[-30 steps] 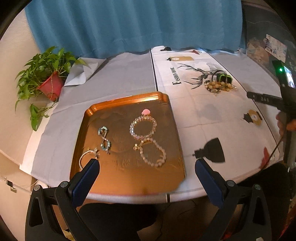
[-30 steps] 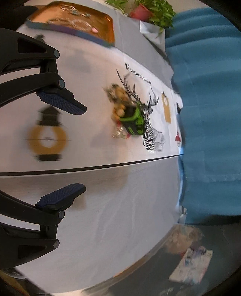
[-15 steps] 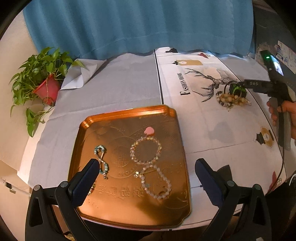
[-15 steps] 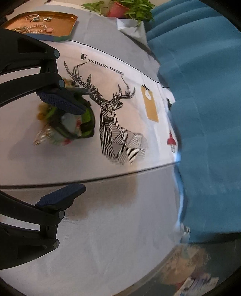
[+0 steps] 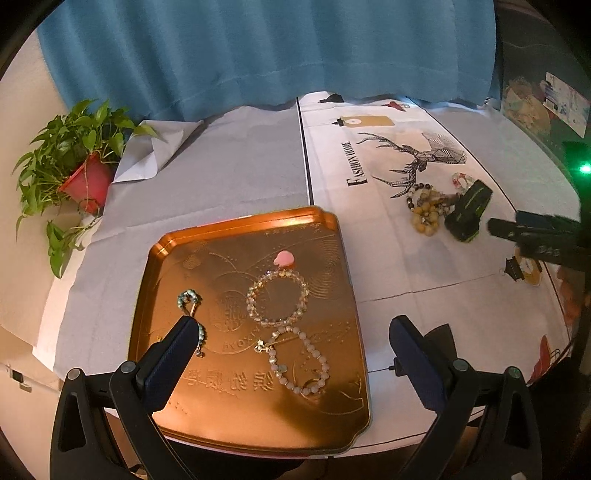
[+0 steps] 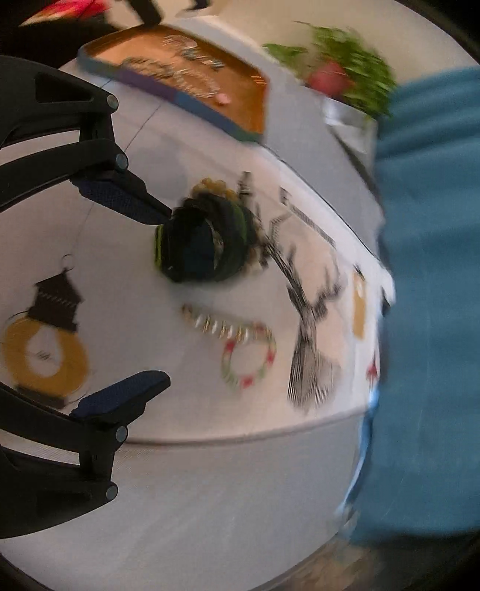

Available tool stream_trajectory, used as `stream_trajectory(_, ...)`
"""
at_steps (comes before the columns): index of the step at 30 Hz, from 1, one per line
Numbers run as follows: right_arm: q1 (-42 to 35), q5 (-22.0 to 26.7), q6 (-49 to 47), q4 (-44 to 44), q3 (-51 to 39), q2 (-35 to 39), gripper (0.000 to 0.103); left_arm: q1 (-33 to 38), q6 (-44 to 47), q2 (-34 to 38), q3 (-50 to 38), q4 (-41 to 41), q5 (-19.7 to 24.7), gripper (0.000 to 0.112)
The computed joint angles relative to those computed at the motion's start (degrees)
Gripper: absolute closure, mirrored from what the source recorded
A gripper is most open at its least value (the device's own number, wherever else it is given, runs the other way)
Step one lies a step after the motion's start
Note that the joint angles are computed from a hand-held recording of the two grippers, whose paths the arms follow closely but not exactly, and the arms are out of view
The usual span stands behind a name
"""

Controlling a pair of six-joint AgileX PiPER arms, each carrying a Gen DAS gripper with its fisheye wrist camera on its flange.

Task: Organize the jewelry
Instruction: 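Move both open tools over the jewelry pile on the white runner, then grasp the black green-striped watch with the right tool while the left tool grasps a pearl-beaded pin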

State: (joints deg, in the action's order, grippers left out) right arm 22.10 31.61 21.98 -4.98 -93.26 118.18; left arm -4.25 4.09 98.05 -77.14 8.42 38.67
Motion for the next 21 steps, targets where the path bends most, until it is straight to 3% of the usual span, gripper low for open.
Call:
stream_trajectory(3, -1.7, -4.1, 0.9, 4.5, 5.4, -3.3, 0.021, -0.5, 0.1, 0.3, -0.8, -0.2, 0.4, 0.010)
stream_trajectory(11, 0.7, -1.2, -7.0, 11.7, -2.6, 3.0, 0.020, -1.2, -0.7, -0.1, -0.3, 0.9, 0.7, 0.010)
stream_trajectory(17, 3.9, 1.1, 7.2, -5.0, -12.0, 9.8, 0.020, -0.9, -1.6, -0.4, -0.2, 2.2, 1.0, 0.010)
stream_trajectory(21, 3.5, -1.7, 15.7, -11.2, -7.2, 7.3, 0.043, -0.9, -1.3, -0.1, -0.7, 1.8, 1.1, 0.010)
